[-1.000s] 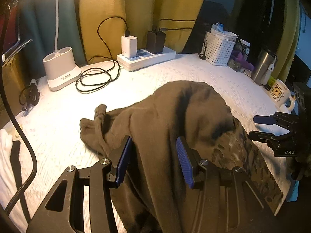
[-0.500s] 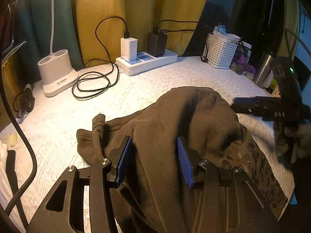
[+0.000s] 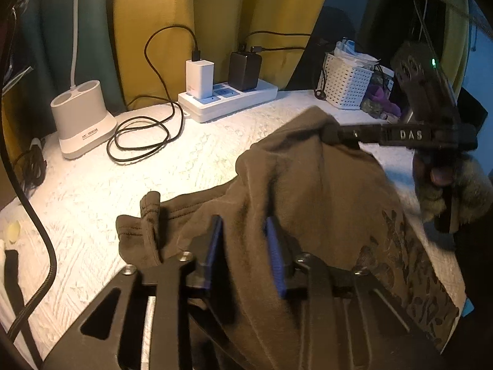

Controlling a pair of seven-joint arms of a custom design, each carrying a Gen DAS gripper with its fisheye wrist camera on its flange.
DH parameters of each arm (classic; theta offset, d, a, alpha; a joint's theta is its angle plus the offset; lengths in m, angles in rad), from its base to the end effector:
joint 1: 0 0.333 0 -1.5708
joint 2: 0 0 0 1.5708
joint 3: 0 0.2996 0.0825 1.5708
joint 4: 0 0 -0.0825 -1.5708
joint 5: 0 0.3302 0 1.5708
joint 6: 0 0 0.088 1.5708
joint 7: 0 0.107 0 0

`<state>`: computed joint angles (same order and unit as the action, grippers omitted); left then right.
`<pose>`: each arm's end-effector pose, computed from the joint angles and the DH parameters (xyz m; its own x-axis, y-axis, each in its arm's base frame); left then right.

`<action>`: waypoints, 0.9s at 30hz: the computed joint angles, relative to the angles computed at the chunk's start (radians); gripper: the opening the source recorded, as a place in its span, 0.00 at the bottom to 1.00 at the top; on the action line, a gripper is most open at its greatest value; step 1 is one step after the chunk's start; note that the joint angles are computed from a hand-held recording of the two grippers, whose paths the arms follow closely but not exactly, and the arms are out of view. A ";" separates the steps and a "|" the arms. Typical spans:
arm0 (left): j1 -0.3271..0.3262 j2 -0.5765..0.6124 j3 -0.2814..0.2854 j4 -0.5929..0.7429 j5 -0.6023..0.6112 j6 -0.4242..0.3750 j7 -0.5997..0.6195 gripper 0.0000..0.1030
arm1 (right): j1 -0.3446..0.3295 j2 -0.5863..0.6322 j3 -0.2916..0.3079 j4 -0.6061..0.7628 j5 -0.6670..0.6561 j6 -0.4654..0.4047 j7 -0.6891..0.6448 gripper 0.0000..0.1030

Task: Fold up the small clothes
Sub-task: 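Grasp the shirt fold with the left gripper and lift it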

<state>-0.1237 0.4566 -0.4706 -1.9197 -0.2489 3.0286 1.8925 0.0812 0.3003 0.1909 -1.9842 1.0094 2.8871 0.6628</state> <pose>0.5475 -0.3051 0.3742 -0.5786 -0.7970 0.1732 -0.6778 0.3518 -0.6456 0.5794 0.1025 0.3823 0.3236 -0.9067 -0.2706 -0.7634 -0.0812 -0.6408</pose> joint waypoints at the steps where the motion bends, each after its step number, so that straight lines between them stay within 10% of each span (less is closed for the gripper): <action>1: -0.012 0.004 0.015 0.008 0.006 -0.005 -0.012 0.23 | 0.021 0.016 -0.014 0.014 -0.049 0.018 0.026 0.14; 8: -0.084 0.015 0.104 0.026 0.073 -0.021 -0.105 0.22 | 0.057 0.110 -0.050 0.040 -0.318 0.117 0.198 0.15; 14: -0.045 -0.001 0.078 0.012 0.068 -0.008 -0.119 0.22 | 0.214 0.093 -0.262 -0.024 -0.556 0.210 0.480 0.63; 18: -0.056 -0.024 0.100 -0.009 0.081 0.025 -0.150 0.22 | 0.182 0.065 -0.261 -0.069 -0.583 0.238 0.553 0.63; 21: 0.038 -0.011 0.003 0.007 0.015 0.011 -0.121 0.23 | 0.010 0.032 -0.076 -0.111 -0.517 0.262 0.488 0.63; 24: 0.002 -0.003 0.039 0.034 0.033 -0.029 -0.124 0.46 | -0.119 0.017 0.074 -0.142 -0.481 0.275 0.444 0.63; 27: -0.036 0.011 0.067 0.058 0.058 -0.079 -0.119 0.46 | -0.174 0.014 0.149 -0.161 -0.481 0.280 0.436 0.63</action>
<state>-0.1600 0.4672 -0.4034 -1.8614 -0.1905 2.9496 1.7736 -0.0925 0.3148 0.3402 -2.1450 0.5288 3.1666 1.0988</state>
